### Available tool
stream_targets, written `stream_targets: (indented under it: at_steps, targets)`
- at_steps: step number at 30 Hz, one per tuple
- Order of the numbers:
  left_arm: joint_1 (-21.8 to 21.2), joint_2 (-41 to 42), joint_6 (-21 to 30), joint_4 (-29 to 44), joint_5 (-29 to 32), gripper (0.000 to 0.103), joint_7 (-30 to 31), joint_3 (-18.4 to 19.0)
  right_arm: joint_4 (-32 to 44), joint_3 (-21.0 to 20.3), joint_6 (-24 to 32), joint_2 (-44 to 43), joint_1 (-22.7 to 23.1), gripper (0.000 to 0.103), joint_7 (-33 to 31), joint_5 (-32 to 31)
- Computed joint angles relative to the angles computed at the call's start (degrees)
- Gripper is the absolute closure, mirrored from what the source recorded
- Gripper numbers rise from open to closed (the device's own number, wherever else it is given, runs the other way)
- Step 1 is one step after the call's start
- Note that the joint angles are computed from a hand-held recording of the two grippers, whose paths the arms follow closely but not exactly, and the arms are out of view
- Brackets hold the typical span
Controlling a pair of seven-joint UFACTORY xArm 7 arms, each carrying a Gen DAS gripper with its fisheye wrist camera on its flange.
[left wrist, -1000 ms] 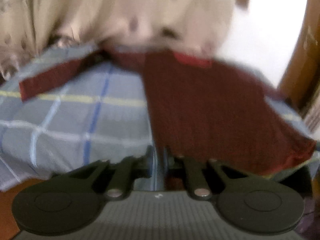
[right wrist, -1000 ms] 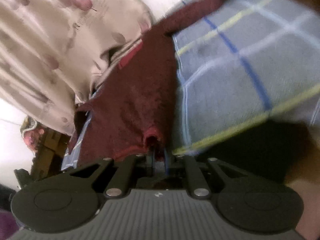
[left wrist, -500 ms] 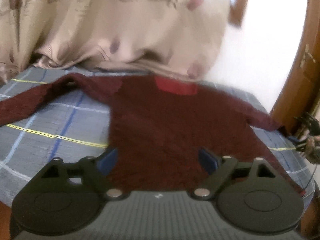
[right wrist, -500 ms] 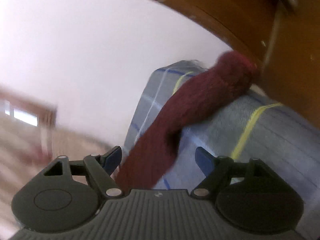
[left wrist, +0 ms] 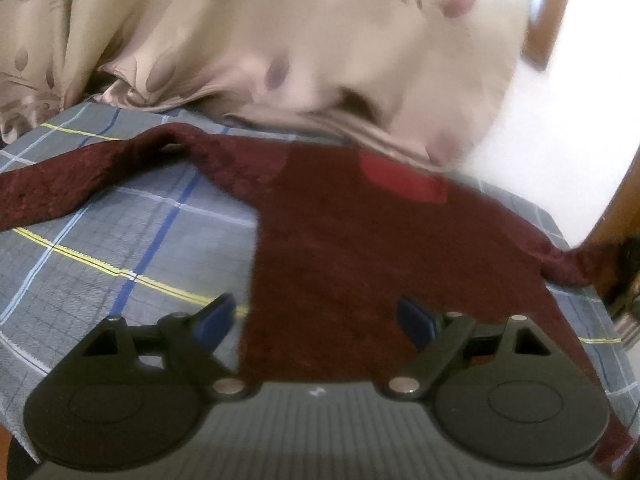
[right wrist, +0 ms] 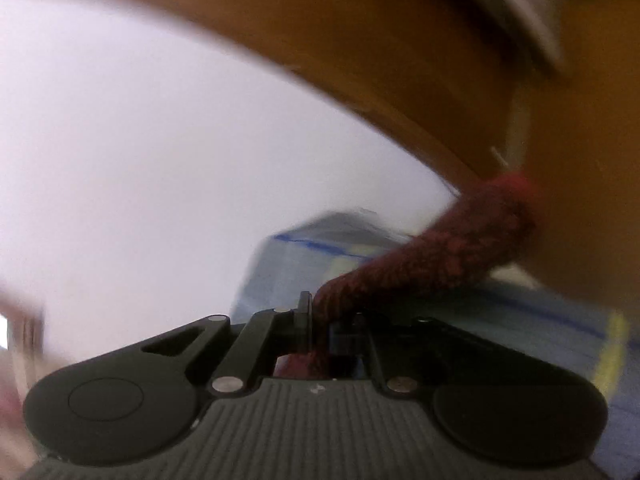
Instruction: Fold small clothes
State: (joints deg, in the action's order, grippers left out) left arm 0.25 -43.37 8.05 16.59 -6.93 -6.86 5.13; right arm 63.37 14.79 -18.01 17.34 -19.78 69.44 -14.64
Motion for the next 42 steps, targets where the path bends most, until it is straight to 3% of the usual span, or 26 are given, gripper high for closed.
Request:
stream_targets:
  at_steps: [2, 5, 10, 16, 17, 25, 32, 38, 40, 42]
  targets:
    - [-0.7, 0.9, -0.1, 0.2, -0.3, 0.015, 0.6, 1.2, 5.1, -0.3, 0.0, 0.7, 4.1, 0.089, -6.8, -4.2]
    - [-2.8, 1.1, -0.5, -0.1, -2.0, 0.015, 1.5, 3.9, 14.2, 8.0, 1.7, 4.6, 3.2, 0.089, -11.6, -11.8]
    - [-4.8, 0.1, -1.3, -1.2, -4.5, 0.015, 3.5, 7.3, 29.3, 15.5, 7.4, 14.5, 10.3, 0.089, -20.3, -13.3]
    - [-6.0, -0.7, -0.9, -1.8, -6.8, 0.015, 7.0, 11.2, 42.6, 14.2, 15.5, 25.0, 23.8, 0.089, -28.6, -11.6]
    - [-6.4, -0.8, -1.0, -1.9, -7.4, 0.015, 7.5, 11.9, 43.5, 15.1, 16.5, 26.0, 24.4, 0.089, -29.9, -11.1]
    - [-8.0, -0.7, -1.8, -2.4, -11.0, 0.015, 10.7, 15.4, 49.2, 10.9, 24.1, 29.3, 34.3, 0.089, -38.2, -9.5]
    - [-8.2, -0.9, -0.9, -2.7, -13.0, 0.015, 12.0, 16.0, 56.2, 5.9, 33.0, 32.1, 41.5, 0.088, -51.9, -12.2]
    - [-7.5, -1.1, -0.2, -2.5, -13.7, 0.015, 12.4, 15.3, 52.0, 7.3, 34.9, 30.4, 42.2, 0.075, -64.2, -11.0]
    - [-7.3, -1.3, -0.2, -2.6, -13.8, 0.015, 12.5, 14.9, 50.9, 8.1, 35.3, 29.9, 42.2, 0.053, -68.5, -10.3]
    - [-6.8, -1.5, -0.5, -2.8, -13.7, 0.015, 12.5, 14.4, 48.5, 7.3, 33.7, 28.5, 42.6, 0.04, -70.6, -10.1]
